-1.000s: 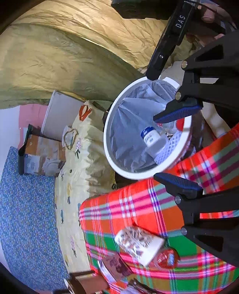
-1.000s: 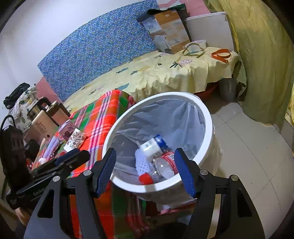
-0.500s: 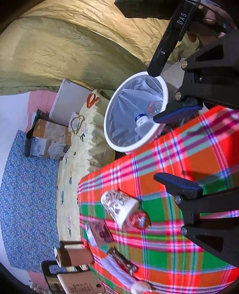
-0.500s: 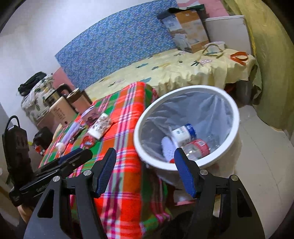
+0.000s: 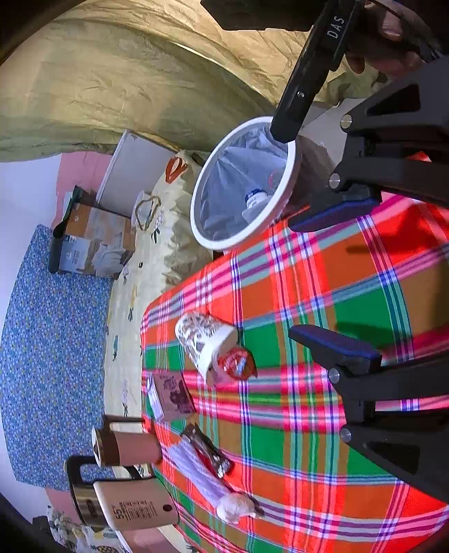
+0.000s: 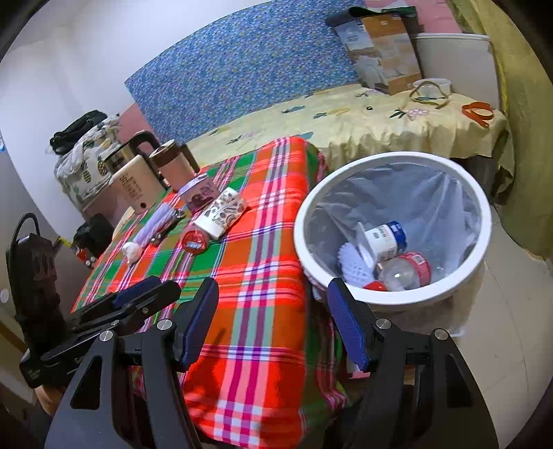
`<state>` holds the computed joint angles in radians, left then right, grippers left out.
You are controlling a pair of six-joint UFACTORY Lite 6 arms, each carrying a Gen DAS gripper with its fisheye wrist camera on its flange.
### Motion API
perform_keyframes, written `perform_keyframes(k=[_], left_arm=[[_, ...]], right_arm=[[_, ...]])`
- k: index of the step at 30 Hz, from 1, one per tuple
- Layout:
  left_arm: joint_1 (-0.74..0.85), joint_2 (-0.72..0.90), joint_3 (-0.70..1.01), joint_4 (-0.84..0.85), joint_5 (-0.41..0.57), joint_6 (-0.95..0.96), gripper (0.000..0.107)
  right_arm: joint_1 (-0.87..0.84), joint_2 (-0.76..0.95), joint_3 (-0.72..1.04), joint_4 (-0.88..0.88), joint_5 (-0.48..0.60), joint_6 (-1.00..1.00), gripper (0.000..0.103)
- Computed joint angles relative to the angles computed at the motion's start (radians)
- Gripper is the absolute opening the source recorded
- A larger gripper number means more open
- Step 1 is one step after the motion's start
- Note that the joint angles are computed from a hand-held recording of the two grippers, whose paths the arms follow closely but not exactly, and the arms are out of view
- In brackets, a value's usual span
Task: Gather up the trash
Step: 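Move both open tools back to the cups on the table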
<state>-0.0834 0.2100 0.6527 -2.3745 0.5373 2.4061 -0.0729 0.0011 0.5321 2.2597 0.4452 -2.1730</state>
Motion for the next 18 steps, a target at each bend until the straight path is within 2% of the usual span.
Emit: perform_keyframes(k=[9, 18], left_arm=[[0.085, 0.047, 0.033, 0.014, -0.002, -0.008, 0.058], [0.112, 0.168, 0.168, 0.016, -0.044, -0.01, 0.058]], right_arm=[[0.076, 0.066, 0.065, 0.017, -0.021, 0.002, 0.067], [0.105, 0.151, 0.148, -0.003, -0.028, 0.024, 0.067]])
